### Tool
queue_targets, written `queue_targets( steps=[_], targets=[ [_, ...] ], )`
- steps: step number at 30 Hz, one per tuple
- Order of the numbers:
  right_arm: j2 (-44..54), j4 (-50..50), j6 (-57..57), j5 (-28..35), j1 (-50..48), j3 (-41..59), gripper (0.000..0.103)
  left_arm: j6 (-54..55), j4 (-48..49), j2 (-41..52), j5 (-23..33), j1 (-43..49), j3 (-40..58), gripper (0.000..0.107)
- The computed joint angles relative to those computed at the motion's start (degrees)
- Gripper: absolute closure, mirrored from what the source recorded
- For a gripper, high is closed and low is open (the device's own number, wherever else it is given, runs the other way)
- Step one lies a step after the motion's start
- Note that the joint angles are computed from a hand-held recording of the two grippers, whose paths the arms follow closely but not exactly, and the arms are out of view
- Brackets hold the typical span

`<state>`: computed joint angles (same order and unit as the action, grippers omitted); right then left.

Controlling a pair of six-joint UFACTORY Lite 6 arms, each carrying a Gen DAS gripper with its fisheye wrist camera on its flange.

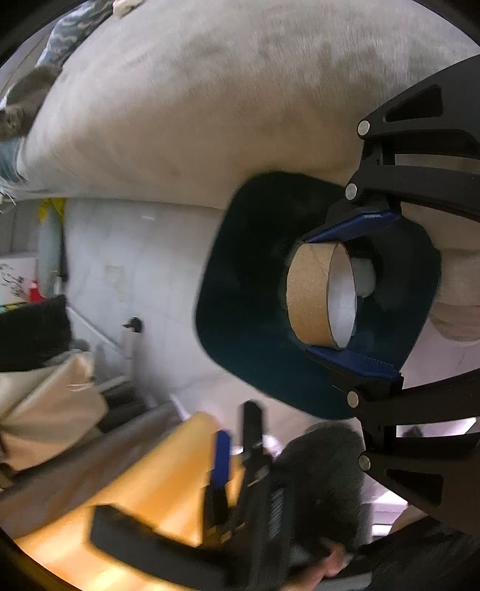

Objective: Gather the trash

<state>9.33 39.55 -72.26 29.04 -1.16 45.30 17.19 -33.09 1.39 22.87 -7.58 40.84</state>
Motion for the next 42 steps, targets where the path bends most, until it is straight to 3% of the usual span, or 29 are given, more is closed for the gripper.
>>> queue_targets(
  steps=[7,13,18,25,32,42],
  targets=[
    [4.66,-5.84,6.00,-3.21,1.68,0.64,0.046,4.36,-2.47,-4.88,-0.38,1.37,-1.69,0.044],
    [5.69,-6.91,8.20,-3.55,3.05,1.66,0.046,13.97,-10.75,-9.89,-0.67,3.22,-3.08,0.050],
    [4.99,-3.90,5.50,-2.54,2.58,2.15,0.030,17.13,-13.77,-13.61,-1.50,3.31,-3.11,0.053],
    [-0.59,-1.16,0.31,-0.20,0.09,0.60,0.029,20.02,-18.17,-17.82,-3.58,1.81,-1.22,0.054],
    [-7.24,6.08,-8.43,5.60,-5.73,0.12,0.026,10.84,-10.66,-18.99,-6.38,-3.21,1.75,0.053],
    [-10.72,10.31,-15.94,12.16,-16.78,1.97,0.025,-4.45,1.38,-13.30,-12.14,-13.58,7.70,0.053]
  ],
)
